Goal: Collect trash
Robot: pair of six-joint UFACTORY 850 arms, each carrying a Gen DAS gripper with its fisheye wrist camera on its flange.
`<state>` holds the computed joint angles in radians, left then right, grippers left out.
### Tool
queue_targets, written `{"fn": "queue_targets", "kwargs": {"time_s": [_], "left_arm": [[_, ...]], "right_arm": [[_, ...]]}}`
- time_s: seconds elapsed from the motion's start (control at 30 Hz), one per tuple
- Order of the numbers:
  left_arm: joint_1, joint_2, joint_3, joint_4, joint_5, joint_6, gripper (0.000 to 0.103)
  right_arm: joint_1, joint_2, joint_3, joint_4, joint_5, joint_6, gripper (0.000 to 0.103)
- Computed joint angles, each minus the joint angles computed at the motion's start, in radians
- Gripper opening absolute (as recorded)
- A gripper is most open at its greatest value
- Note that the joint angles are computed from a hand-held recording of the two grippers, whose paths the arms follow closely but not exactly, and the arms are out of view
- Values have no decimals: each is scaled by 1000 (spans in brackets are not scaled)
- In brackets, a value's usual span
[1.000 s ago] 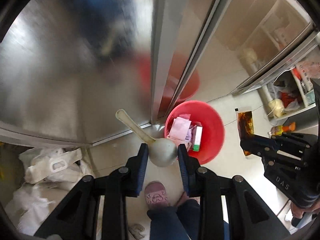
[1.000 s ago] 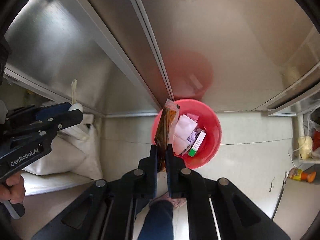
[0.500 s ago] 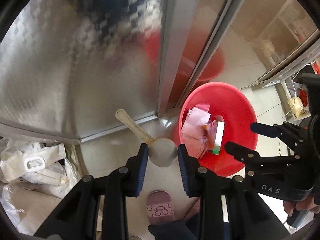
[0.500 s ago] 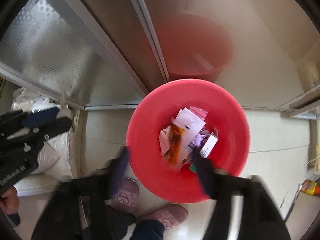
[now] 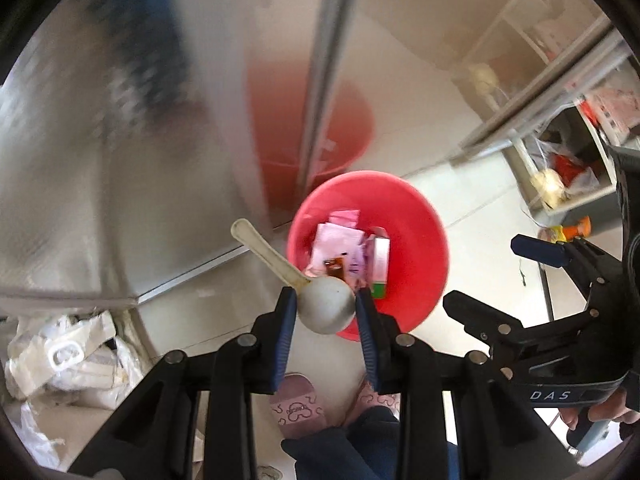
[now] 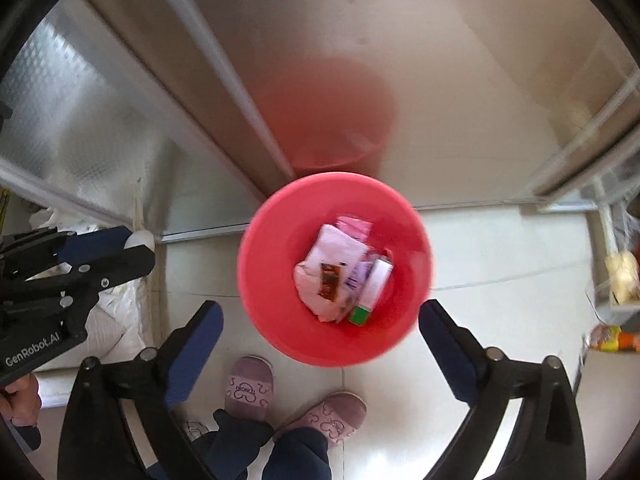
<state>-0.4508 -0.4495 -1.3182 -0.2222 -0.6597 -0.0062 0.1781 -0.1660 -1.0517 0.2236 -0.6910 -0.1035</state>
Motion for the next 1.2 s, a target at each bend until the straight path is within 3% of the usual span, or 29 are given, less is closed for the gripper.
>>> {"fn": "queue_targets", "kwargs": {"time_s": [0.47, 0.8, 1.13, 1.2], "left_arm": [[-75, -156, -151, -57, -54, 148, 29], [-93, -222, -248, -42, -109, 207, 36], [-68, -176, -245, -64, -115, 231, 36], [-63, -152, -245, -58, -128, 236, 45]], "right_arm": [[-69, 38, 93, -214, 63, 250, 99], [-109, 51, 98, -240, 56, 310, 99], [-70, 89, 73, -297, 31, 383, 99], [-58, 103, 57, -305, 10, 393, 99]]}}
